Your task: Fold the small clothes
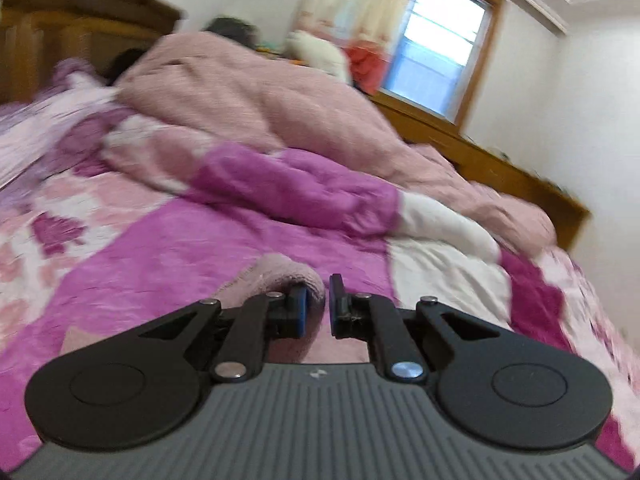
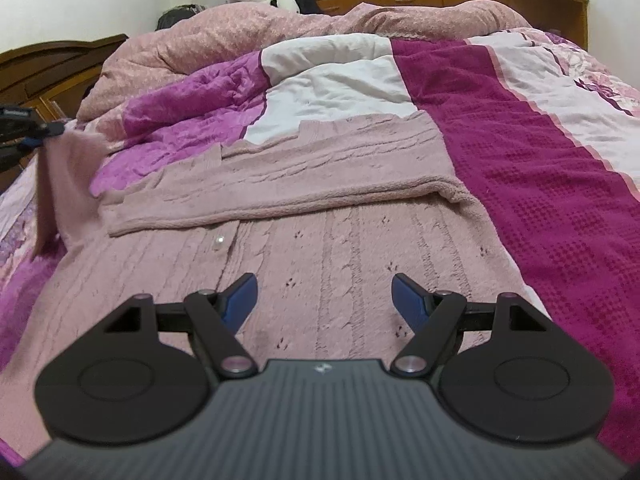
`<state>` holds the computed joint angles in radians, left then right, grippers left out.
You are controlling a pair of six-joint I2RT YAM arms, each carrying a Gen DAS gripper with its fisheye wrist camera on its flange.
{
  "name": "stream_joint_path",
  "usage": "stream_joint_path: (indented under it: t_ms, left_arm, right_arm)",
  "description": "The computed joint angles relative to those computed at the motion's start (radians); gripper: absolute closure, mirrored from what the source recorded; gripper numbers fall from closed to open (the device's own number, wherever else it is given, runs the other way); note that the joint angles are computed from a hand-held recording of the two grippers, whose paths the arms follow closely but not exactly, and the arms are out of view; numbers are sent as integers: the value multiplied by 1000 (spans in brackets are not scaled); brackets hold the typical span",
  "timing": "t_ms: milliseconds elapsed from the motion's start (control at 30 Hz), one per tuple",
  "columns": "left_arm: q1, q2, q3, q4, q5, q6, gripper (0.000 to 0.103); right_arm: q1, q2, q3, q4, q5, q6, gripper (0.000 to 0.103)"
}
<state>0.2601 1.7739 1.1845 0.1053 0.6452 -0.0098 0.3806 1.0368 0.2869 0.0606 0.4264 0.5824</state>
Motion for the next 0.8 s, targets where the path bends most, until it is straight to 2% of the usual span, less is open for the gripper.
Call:
stream_joint_path:
  t_ms: [133,333,433,533,600,633,667,700,733,800]
  left_arm:
    - [-111,-33,-65,-47,-67,71,91]
    - [-219,62,-76,-119,-176,115,90]
    - [-209,146,-27,-171,-180,107,87]
    - [-182,178,12,-234,-166,78,68]
    - [-171,147,5,-275,-158,82,38]
    - [-175,117,-4,-293,-181,102,31]
    - [-180,80,-24,-299,-212,122,19]
    - [-186,27,-60,-296,-266,146,12]
    - [-188,-21,-86,-305,-310,166,10]
    - [-165,-97,-119,-339,-319,179,7]
  right_arm:
    - [-8,-23,-13,-1,-6,8,28]
    - [-32,-50,-28,-9,-28,7,28]
    - [-43,-62,-28,-11,-36,5,28]
    - [-50,-60,-24,-3,-53,-8,28]
    - [-53,-39,-9,7,-66,-22,28]
    - [-53,-32,-2,11,-71,-31,28]
    - [-51,-19,9,17,-76,-42,28]
    - [-46,-3,23,25,-79,-54,28]
    - [-38,15,38,33,-79,-65,28]
    - [-20,56,72,53,-81,-89,28]
